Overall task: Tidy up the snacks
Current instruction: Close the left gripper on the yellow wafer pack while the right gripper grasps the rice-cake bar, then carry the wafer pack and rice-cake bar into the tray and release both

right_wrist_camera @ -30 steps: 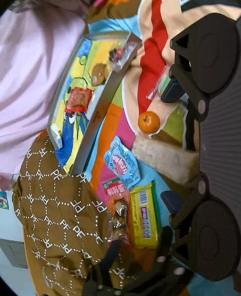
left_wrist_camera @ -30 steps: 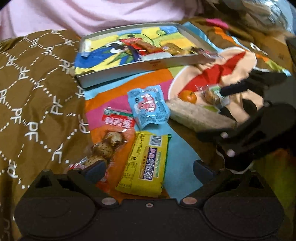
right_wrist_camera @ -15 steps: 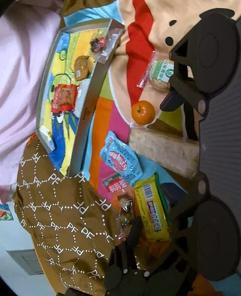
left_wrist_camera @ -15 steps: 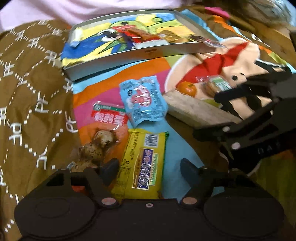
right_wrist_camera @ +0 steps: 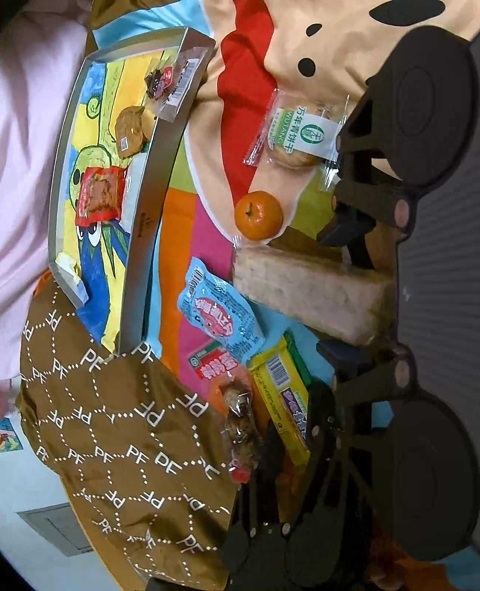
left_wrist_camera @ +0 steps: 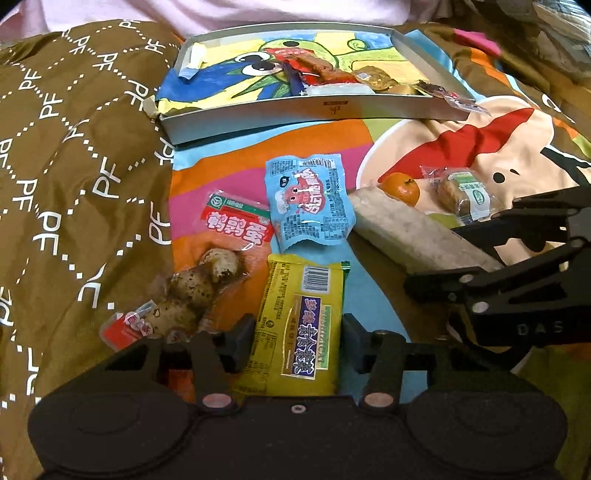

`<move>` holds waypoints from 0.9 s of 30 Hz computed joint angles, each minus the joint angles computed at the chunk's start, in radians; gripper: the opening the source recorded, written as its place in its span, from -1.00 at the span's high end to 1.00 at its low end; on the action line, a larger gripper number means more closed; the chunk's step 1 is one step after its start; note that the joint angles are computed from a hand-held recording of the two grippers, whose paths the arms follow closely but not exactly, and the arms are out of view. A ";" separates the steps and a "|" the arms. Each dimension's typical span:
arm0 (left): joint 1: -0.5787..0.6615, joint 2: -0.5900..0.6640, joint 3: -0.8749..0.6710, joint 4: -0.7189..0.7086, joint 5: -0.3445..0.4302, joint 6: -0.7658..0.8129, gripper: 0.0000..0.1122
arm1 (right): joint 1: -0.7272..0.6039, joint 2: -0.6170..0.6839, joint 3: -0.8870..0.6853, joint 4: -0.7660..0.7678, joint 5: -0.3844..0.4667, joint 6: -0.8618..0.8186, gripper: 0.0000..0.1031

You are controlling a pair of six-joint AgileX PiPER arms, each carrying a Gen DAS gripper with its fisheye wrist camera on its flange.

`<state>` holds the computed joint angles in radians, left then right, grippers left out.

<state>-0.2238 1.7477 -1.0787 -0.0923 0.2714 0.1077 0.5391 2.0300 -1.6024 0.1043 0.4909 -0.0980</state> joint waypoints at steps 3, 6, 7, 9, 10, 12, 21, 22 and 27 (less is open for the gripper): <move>-0.010 -0.006 0.004 0.058 0.002 -0.070 0.08 | 0.021 0.005 0.006 -0.105 -0.019 0.066 -0.06; -0.012 -0.007 -0.001 0.074 0.013 -0.095 0.09 | 0.033 0.014 0.004 -0.151 -0.029 0.092 0.04; -0.011 -0.008 -0.001 0.074 0.017 -0.096 0.09 | 0.035 0.016 0.002 -0.157 -0.029 0.096 0.08; -0.012 -0.011 -0.004 0.086 0.028 -0.106 0.09 | 0.038 0.019 -0.003 -0.176 -0.025 0.110 0.17; -0.016 -0.012 -0.005 0.106 0.034 -0.124 0.09 | 0.038 0.018 -0.002 -0.186 -0.023 0.115 0.25; -0.026 -0.018 -0.009 0.167 0.053 -0.174 0.09 | 0.039 0.012 0.003 -0.206 -0.020 0.116 0.29; -0.085 -0.053 -0.017 0.383 0.128 -0.346 0.11 | 0.142 -0.053 0.157 -0.803 -0.081 0.454 0.30; -0.094 -0.059 -0.017 0.411 0.137 -0.363 0.11 | 0.154 -0.060 0.176 -0.877 -0.081 0.502 0.30; -0.142 -0.085 -0.024 0.521 0.192 -0.433 0.11 | 0.196 -0.097 0.257 -1.145 -0.081 0.681 0.30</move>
<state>-0.3658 1.6631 -1.1029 0.4282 0.4636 -0.3255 0.7351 1.9331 -1.3450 -1.0411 0.4103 0.5826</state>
